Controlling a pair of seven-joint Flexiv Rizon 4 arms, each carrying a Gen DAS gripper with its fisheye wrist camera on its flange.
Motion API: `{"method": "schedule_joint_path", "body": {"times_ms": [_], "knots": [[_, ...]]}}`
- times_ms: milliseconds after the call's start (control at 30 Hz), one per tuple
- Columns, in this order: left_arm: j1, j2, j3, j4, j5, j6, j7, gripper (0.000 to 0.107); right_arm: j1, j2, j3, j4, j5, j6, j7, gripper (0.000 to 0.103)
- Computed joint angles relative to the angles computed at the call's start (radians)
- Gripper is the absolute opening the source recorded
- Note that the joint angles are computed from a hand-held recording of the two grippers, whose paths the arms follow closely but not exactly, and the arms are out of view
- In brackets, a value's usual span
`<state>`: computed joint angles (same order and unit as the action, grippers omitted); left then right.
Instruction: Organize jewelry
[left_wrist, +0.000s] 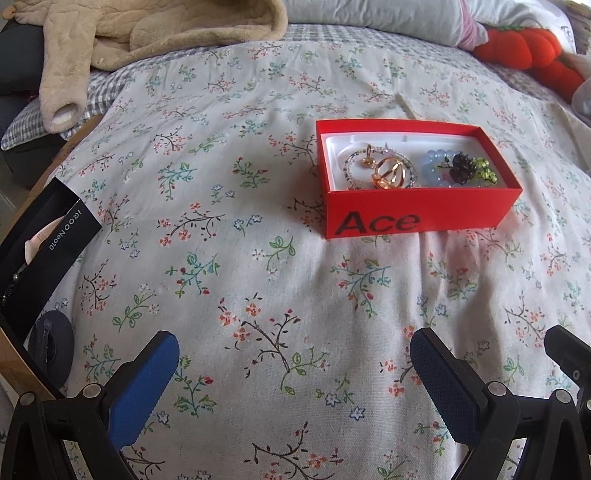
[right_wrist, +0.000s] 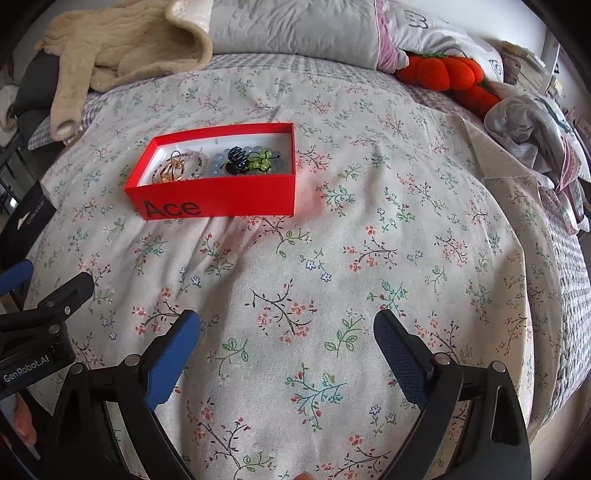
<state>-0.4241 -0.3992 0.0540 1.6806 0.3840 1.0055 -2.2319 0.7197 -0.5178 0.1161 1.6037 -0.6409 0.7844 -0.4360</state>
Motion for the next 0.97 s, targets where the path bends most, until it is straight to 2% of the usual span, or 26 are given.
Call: {"method": "schedule_joint_path", "body": {"times_ms": [900,967], "knots": [[0.009,-0.001,-0.009,0.008,-0.040,-0.006,0.024,0.103,-0.006,-0.001,-0.003,-0.004,0.005,0.005,0.023,0.096],[0.026,-0.008,-0.025,0.015,-0.069,0.011,0.049,0.103,-0.005,-0.005,-0.004,-0.005,0.006,0.006,0.024,0.096]]}}
